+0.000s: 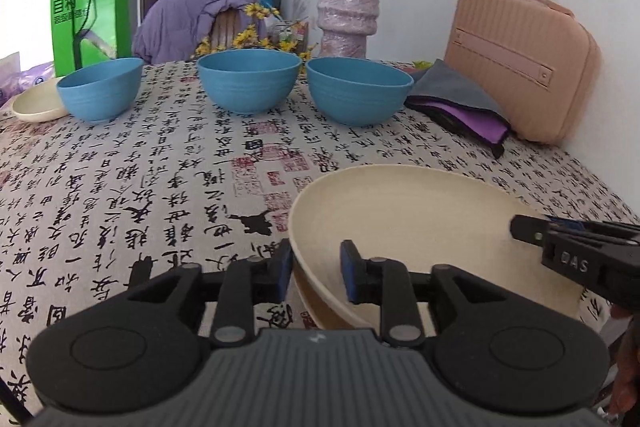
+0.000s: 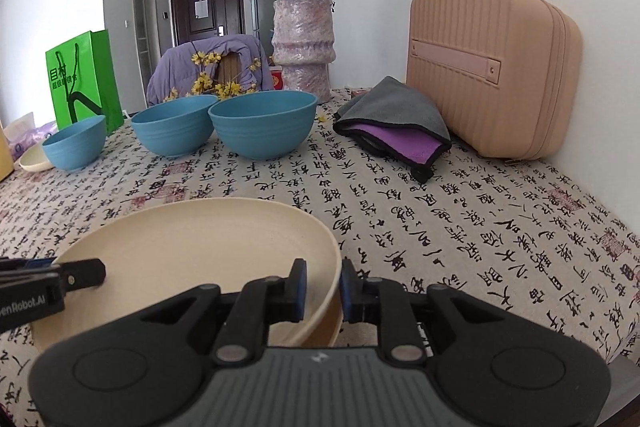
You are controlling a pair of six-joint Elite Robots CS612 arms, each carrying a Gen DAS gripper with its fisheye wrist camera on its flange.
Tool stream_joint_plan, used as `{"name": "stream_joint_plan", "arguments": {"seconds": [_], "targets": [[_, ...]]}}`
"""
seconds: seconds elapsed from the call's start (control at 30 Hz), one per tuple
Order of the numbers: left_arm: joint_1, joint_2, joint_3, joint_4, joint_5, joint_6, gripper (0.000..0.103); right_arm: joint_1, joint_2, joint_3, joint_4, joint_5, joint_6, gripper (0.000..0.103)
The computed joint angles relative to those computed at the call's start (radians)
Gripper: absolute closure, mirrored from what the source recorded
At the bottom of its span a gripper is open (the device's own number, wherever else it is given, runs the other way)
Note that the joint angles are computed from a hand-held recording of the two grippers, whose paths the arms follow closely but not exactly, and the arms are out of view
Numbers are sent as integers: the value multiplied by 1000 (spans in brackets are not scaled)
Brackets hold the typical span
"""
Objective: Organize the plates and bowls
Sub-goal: 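Lower the second plate onto the first plate and open both grippers, then withdraw both grippers from the stacked plates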
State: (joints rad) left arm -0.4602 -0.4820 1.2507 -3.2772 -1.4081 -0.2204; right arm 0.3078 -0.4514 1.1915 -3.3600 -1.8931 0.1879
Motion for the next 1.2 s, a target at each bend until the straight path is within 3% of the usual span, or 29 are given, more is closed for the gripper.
{"name": "stream_joint_plan", "arguments": {"seconds": [0.43,0.57,0.67,0.77,0.87,0.9,0.97,1.07,1.2], "targets": [[9,-51,102,-85,-35,40,71,13,-18,31,-77,16,-20,76],[16,-79,162,-132,14,26,65,27,-24,43,-105,36,-25,68],[23,-101,213,-175,56,16,63,41,-22,51,-136,50,-26,51],[26,-114,265,-270,120,18,48,58,-15,60,-192,63,-44,43],[22,-117,321,-411,210,59,24,79,-1,68,-278,66,-64,23],[23,-119,340,-448,226,75,23,88,6,68,-309,60,-70,18],[29,-126,378,-504,237,99,22,105,18,68,-362,63,-88,18],[36,-138,437,-574,271,78,12,126,30,76,-419,105,-121,13],[45,-150,511,-670,308,82,8,161,53,77,-487,137,-166,7]]}}
